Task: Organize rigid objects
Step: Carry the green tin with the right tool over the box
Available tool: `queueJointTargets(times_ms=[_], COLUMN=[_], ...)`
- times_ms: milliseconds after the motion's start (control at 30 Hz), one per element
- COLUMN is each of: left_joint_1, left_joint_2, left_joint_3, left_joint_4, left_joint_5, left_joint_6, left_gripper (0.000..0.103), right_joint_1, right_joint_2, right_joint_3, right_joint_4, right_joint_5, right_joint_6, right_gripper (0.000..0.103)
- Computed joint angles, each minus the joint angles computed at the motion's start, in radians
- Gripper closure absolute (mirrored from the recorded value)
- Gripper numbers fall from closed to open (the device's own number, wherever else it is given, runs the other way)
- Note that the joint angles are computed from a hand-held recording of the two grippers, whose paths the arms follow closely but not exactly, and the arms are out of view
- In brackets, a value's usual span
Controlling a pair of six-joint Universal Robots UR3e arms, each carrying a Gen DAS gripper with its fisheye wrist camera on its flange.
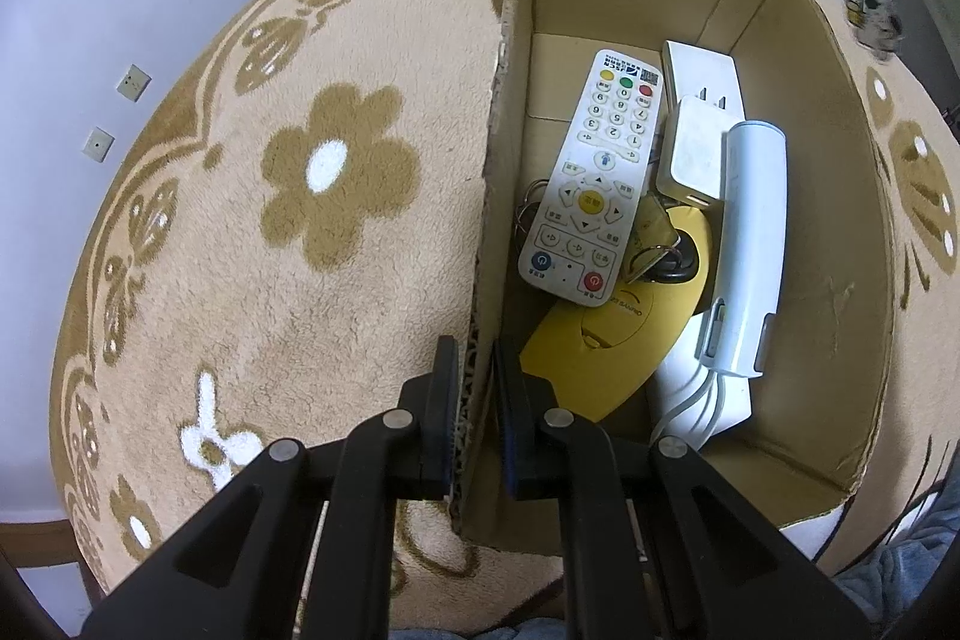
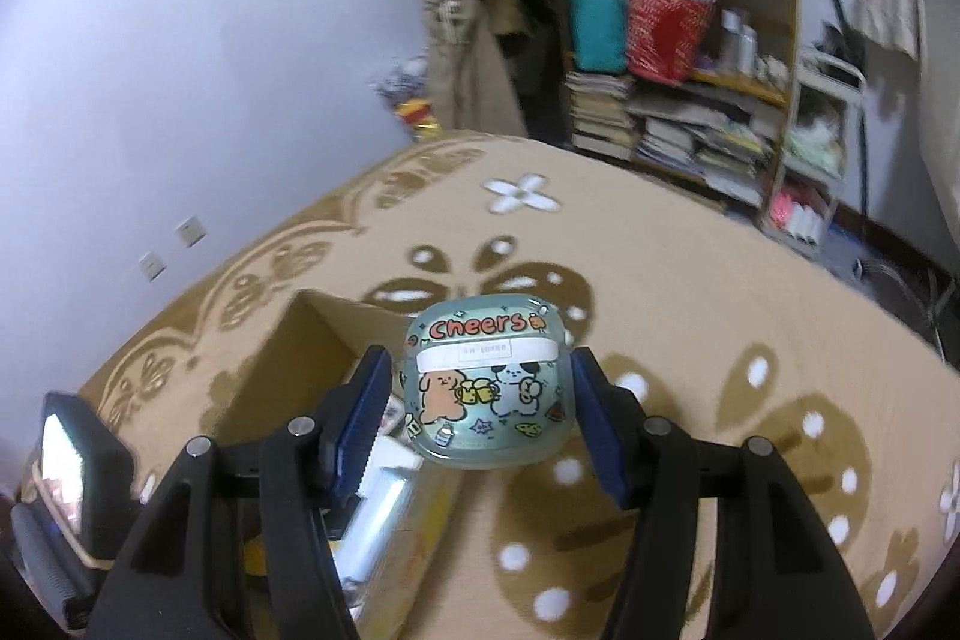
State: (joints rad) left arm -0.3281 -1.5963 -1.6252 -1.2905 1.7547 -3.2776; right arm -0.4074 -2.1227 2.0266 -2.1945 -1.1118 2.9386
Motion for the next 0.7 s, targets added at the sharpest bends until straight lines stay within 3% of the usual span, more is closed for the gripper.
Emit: queueJointTargets(times_ms=[167,367,700], left_joint_1=[0.000,-0.004,-0.003], left_joint_2=[0.001,0.001,0.005], left_joint_3=[-0.001,-0.004,-0.005], left_joint_4=[0.002,0.007,0.008], left_joint_5=[0.001,0.006,0.004], left_joint_6=[0.007,0.007,0.007], left_gripper=[0.092,0.092,0.091], right_joint_1=[0.106,0.261,0.329], right_joint_2=[0.009,0.075,0.138], right_joint_3=[-0.064,-0.117,-0.130], right_joint_4=[0.028,0.040,0.146], right_joint_5=[-0.003,-0.098,-0.175], right_joint_6=[-0.008,0.016,0.053], right_gripper=[0.039,0.039,0.039])
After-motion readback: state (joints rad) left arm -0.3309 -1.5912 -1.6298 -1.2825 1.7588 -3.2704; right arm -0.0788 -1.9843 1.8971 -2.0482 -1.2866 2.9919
